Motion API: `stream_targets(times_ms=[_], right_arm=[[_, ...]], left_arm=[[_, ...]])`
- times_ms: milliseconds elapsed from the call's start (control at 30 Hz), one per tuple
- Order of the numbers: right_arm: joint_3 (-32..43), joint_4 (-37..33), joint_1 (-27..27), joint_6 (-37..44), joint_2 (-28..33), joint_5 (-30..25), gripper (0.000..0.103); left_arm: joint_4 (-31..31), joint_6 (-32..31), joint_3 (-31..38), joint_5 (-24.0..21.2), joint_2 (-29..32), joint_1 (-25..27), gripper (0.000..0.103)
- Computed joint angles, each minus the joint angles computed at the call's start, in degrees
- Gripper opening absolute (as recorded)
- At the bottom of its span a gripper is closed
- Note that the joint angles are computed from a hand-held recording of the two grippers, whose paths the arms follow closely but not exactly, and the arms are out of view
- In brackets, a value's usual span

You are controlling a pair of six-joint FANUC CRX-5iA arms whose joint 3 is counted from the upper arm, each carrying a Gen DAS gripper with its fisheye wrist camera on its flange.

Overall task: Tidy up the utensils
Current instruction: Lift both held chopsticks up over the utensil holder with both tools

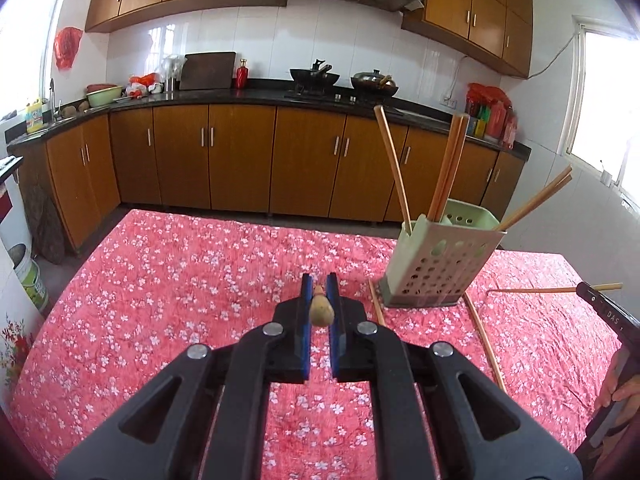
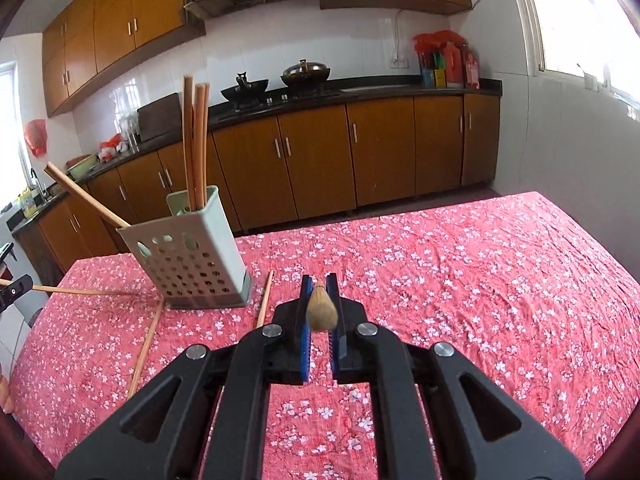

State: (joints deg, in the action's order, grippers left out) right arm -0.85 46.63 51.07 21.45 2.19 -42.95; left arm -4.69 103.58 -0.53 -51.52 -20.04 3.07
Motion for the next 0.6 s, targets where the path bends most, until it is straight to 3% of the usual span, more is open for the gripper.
stream_targets(times_ms=[233,600], right_arm=[[-0.6,5.3,-0.6,-4.3,-1.0,3.8,0.008],[3.9,6.1,-0.5,-5.2,-0.7,11.0,0.008]], left_arm=[[0.5,-0.7,1.7,1.8,-0.3,-0.4,0.008],[4.7,-2.8,5.7,5.8,1.2,-2.5,0.008]])
